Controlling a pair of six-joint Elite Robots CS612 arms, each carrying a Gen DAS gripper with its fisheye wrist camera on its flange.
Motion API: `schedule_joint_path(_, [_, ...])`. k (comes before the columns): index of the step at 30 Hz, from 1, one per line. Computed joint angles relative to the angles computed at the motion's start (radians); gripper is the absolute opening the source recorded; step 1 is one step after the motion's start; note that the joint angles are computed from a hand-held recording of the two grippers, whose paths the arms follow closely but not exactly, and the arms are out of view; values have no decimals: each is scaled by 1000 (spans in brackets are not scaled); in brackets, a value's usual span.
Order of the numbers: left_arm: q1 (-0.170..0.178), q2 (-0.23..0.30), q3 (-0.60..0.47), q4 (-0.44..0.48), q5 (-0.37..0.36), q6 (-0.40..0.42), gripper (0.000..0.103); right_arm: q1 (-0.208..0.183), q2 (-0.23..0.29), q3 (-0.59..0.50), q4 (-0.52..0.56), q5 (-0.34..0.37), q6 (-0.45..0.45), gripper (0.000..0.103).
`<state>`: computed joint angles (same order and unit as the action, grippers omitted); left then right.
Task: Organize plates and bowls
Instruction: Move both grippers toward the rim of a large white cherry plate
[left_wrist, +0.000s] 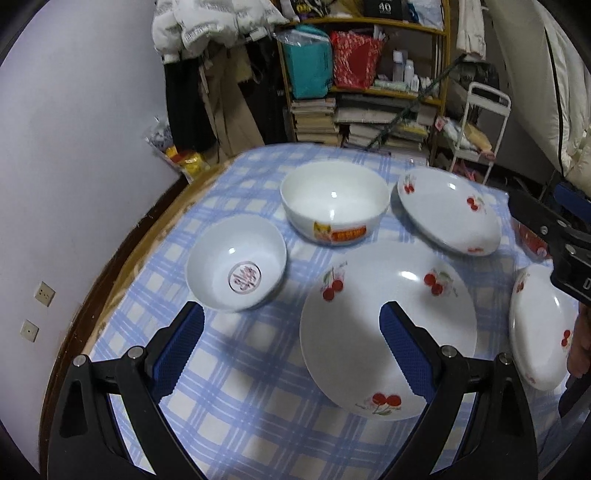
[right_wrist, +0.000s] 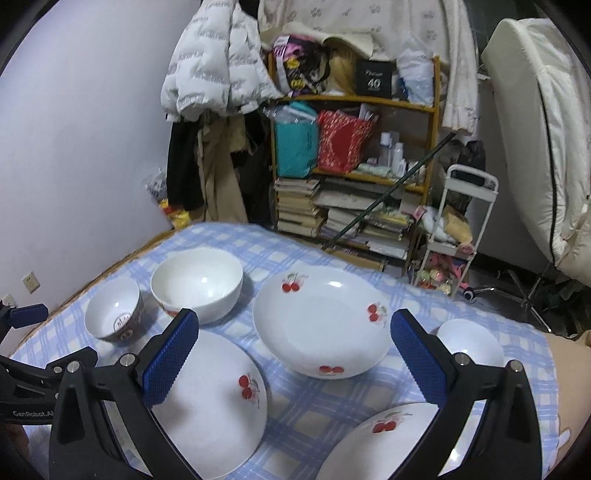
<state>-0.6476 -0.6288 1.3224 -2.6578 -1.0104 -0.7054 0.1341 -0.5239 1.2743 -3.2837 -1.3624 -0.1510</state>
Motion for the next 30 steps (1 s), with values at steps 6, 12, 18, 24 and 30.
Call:
schedule_joint_path(6, [-2,14,-16,43,-22,20,95,4,16,-20,90,19,-22,103])
schedule_joint_path(12, [11,30,-43,110,-89,-10,95,15,31,-41,178,3,-51,103])
schedule_joint_path(18, [26,47,-65,141,-134,-35,95,21,49,-66,255,-2,-76,103])
schedule_joint_path(24, [39,60,-77,156,-170,-48,94,23,64,-95,332,-16,-82,95])
schedule_joint_path(30, [52,74,-95,182,-215,-80,94,20,77,-127,419,-6,-75,82])
